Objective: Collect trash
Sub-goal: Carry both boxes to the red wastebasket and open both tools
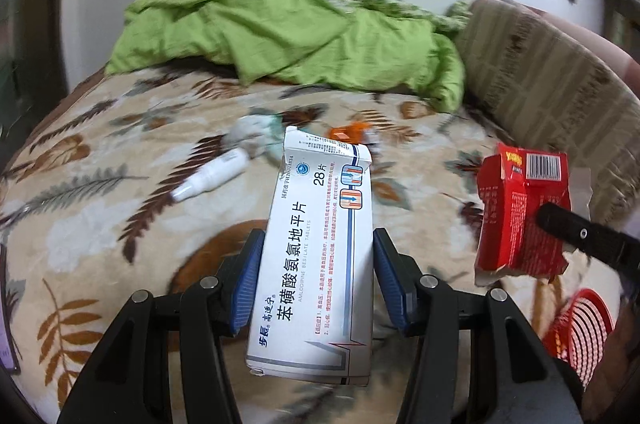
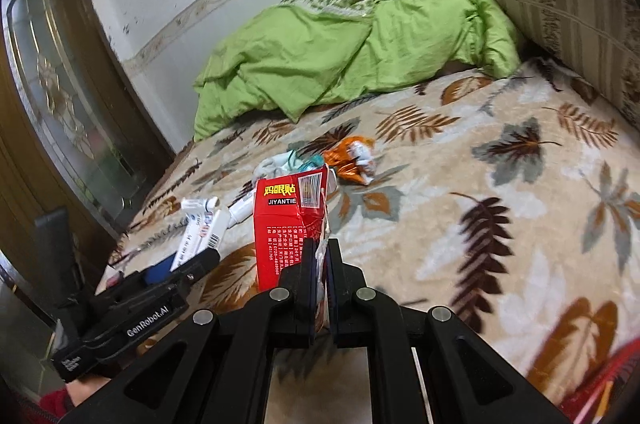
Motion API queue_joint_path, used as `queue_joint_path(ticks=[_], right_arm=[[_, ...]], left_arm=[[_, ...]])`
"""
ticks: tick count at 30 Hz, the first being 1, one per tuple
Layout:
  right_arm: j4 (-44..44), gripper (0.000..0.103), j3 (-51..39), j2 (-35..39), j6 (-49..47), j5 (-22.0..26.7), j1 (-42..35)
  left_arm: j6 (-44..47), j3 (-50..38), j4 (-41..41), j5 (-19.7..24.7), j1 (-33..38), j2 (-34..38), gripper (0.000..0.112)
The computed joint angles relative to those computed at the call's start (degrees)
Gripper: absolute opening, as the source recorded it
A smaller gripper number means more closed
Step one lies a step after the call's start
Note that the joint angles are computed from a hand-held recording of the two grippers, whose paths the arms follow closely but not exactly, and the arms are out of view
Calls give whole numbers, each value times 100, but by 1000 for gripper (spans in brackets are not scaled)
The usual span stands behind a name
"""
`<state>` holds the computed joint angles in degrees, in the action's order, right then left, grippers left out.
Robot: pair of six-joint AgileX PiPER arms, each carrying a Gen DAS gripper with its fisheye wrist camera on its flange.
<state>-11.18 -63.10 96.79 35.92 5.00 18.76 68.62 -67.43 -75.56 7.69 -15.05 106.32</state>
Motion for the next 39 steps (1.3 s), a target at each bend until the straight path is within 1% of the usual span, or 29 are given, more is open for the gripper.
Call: queue_joint_path(ticks=[1,4,5,7,9,12,15,16,17,19,21,24,25,26,27,28,29,30,32,35,38,39], right_arm=[[-266,5,178,-206,270,9,-49],[-610,5,691,-821,615,91,-281],[-641,5,912,-1095,638,165,-400],[-706,5,1346,-1624,679,330,-666],[-860,5,1763,-2164,779,568,-979],[-145,5,2330,-2983,18,974,-1631],[571,5,2734,-3645,-801,1372,-2343],[668,5,2871,-3889,-990,1572,-2624],[899,5,2924,-4005,-1310,1692,-2867],[1645,5,3083,-4286,-2201,1980,-3485],[2066,5,3198,-4473,-2778,2211,-3938],[2638,6,3353,-4615,-3613,2421,-4515],[2841,6,3405,-4611,-3935,2503,-4736],[2974,6,3436,-4590,-4146,2573,-4891],[3047,12,3457,-4567,-4268,2621,-5028],[3035,25,3478,-4588,-4301,2672,-5162],[2980,31,3492,-4588,-4240,2651,-5189],[3120,38,3517,-4634,-4409,2677,-5320],[3298,38,3519,-4701,-4675,2718,-5527],[3422,38,3450,-4717,-4727,2666,-5460],[3253,38,3307,-4559,-4289,2425,-4910],[3112,38,3229,-4464,-4023,2298,-4615]], left_arm=[[-2,18,41,56,-59,-50,52],[-291,63,444,129,-443,-237,52],[-560,49,756,187,-608,-293,52],[-779,17,1015,307,-896,-379,52],[-1123,-66,1396,529,-1191,-438,52],[-1761,-390,2059,901,-1718,-359,52],[-2110,-795,2359,1317,-2067,-143,52],[-2275,-974,2471,1493,-2191,-38,52],[-2478,-1209,2590,1724,-2308,105,52],[-2735,-1558,2720,2072,-2499,343,52],[-3062,-1879,2953,2258,-2749,576,52],[-3485,-2193,3332,2346,-3063,833,53],[-3631,-2366,3474,2474,-3152,964,55],[-3762,-2550,3586,2602,-3224,1090,60],[-3801,-2641,3634,2660,-3276,1155,62],[-3806,-2627,3660,2650,-3311,1147,65],[-3755,-2567,3638,2632,-3320,1108,67],[-3721,-2538,3613,2614,-3336,1093,68],[-3668,-2497,3557,2595,-3297,1050,68],[-3589,-2274,3434,2488,-3137,885,68],[-3546,-2035,3330,2386,-2913,706,68],[-3556,-1932,3326,2319,-2816,627,68]])
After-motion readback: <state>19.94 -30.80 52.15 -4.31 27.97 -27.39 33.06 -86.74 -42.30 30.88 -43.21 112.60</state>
